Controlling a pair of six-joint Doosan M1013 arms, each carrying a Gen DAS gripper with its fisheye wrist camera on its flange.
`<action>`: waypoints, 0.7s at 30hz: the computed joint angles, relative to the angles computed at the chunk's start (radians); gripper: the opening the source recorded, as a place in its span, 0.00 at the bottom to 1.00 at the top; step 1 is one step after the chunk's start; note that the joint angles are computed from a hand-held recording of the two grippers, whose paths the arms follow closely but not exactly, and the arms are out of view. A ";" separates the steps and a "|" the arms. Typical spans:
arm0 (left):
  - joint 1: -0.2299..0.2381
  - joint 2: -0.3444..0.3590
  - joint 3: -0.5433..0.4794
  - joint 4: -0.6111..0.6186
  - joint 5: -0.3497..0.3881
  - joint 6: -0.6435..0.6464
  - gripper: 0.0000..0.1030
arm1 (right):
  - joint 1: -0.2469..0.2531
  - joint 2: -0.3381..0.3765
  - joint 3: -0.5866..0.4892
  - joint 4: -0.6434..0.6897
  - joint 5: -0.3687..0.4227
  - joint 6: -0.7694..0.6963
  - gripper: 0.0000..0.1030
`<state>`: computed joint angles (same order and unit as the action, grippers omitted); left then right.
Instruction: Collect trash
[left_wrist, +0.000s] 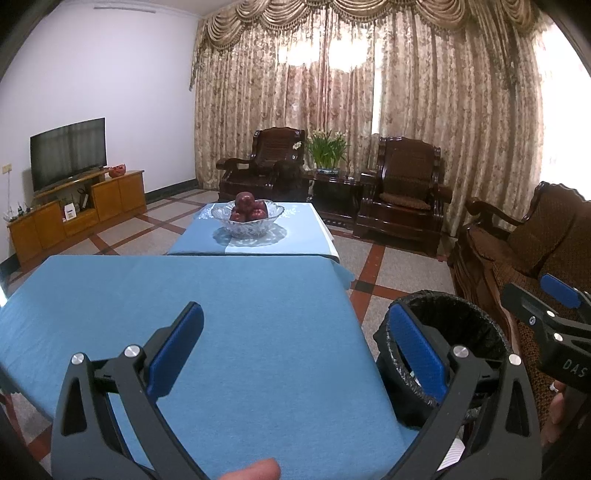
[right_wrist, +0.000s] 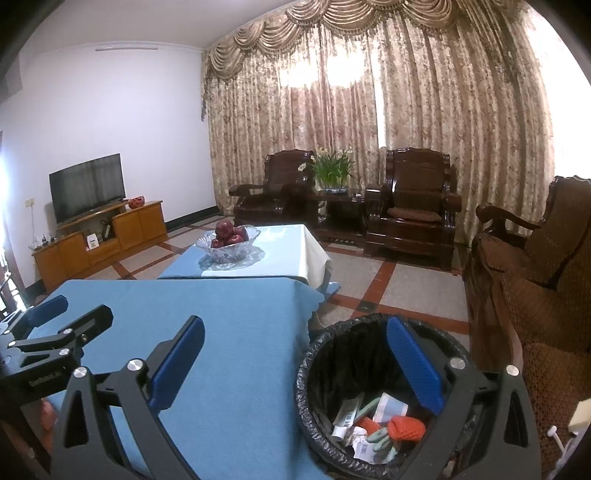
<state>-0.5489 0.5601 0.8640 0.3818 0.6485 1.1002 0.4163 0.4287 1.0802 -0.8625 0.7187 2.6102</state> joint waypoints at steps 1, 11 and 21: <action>0.001 -0.001 0.002 0.003 -0.003 -0.001 0.95 | 0.000 -0.001 0.001 0.000 0.000 0.001 0.94; 0.000 -0.005 0.011 0.013 -0.010 -0.008 0.95 | 0.000 0.000 0.002 -0.002 0.000 0.002 0.94; 0.000 -0.008 0.018 0.024 -0.015 -0.019 0.95 | 0.000 0.001 0.000 -0.004 0.001 0.002 0.94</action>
<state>-0.5493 0.5524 0.8824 0.4059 0.6333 1.0812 0.4167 0.4300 1.0804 -0.8669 0.7197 2.6117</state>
